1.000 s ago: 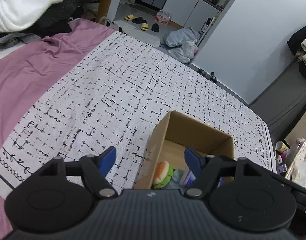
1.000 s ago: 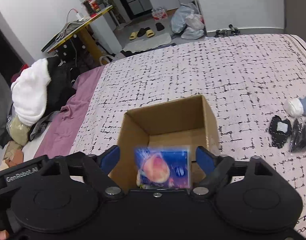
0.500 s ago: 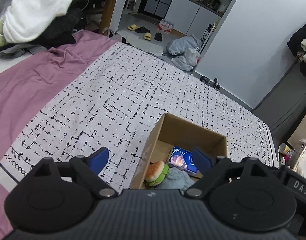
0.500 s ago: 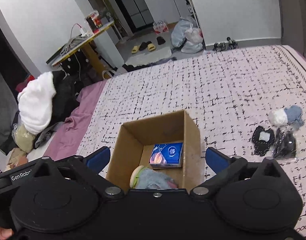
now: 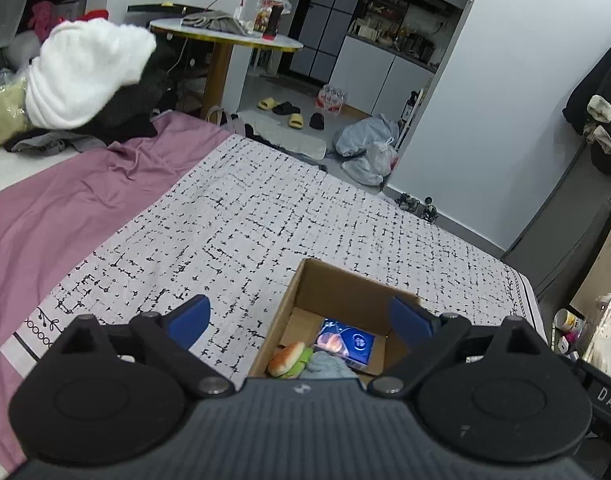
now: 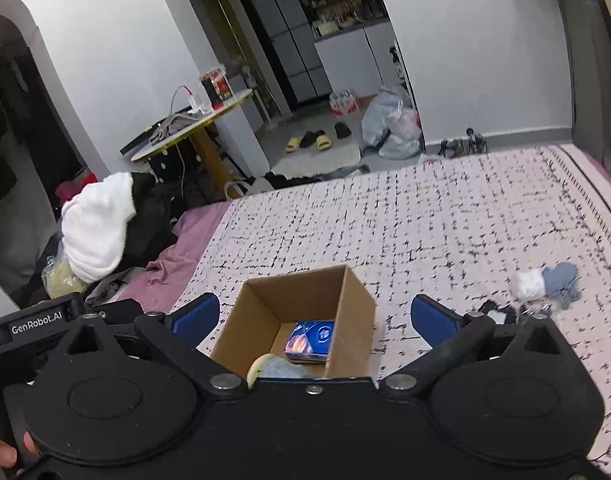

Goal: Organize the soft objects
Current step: 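Open both grippers and lift them away from the box, then move both tools over the socks and clear bag on the bed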

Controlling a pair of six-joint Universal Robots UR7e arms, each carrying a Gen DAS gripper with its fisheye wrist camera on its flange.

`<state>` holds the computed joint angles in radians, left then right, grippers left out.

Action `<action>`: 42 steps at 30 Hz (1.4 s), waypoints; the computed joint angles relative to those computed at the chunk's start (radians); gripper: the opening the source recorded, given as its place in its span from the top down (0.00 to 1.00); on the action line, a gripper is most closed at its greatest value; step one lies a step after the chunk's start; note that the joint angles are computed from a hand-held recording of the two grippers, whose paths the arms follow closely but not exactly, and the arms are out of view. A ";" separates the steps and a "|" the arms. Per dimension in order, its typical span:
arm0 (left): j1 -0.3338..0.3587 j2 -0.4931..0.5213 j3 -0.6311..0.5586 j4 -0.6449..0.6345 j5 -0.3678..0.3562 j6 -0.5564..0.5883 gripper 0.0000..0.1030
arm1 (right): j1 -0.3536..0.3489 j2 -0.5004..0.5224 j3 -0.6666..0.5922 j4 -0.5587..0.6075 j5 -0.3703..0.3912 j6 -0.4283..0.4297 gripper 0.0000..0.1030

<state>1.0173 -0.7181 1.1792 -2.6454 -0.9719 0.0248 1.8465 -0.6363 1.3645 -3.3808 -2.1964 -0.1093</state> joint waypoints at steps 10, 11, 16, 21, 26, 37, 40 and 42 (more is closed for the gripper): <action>-0.049 -0.026 0.125 -0.143 0.001 0.020 0.03 | -0.013 -0.076 0.129 -0.133 0.031 -0.123 0.00; -0.054 -0.025 0.133 -0.151 0.005 0.024 0.03 | -0.015 -0.083 0.141 -0.146 0.037 -0.135 0.00; -0.075 -0.026 0.166 -0.167 0.019 0.027 0.03 | -0.024 -0.116 0.187 -0.181 0.042 -0.158 0.00; -0.096 -0.023 0.194 -0.189 0.042 0.048 0.03 | -0.043 -0.157 0.240 -0.188 0.074 -0.157 0.00; -0.115 -0.014 0.214 -0.222 0.054 0.063 0.02 | -0.058 -0.189 0.283 -0.200 0.088 -0.174 0.00; -0.154 0.024 0.238 -0.212 0.070 0.081 0.00 | -0.104 -0.274 0.380 -0.188 0.128 -0.157 0.00; -0.160 0.038 0.238 -0.202 0.068 0.074 0.00 | -0.124 -0.298 0.408 -0.186 0.141 -0.139 0.00; -0.161 0.048 0.232 -0.187 0.060 0.069 0.00 | -0.135 -0.308 0.420 -0.185 0.141 -0.122 0.00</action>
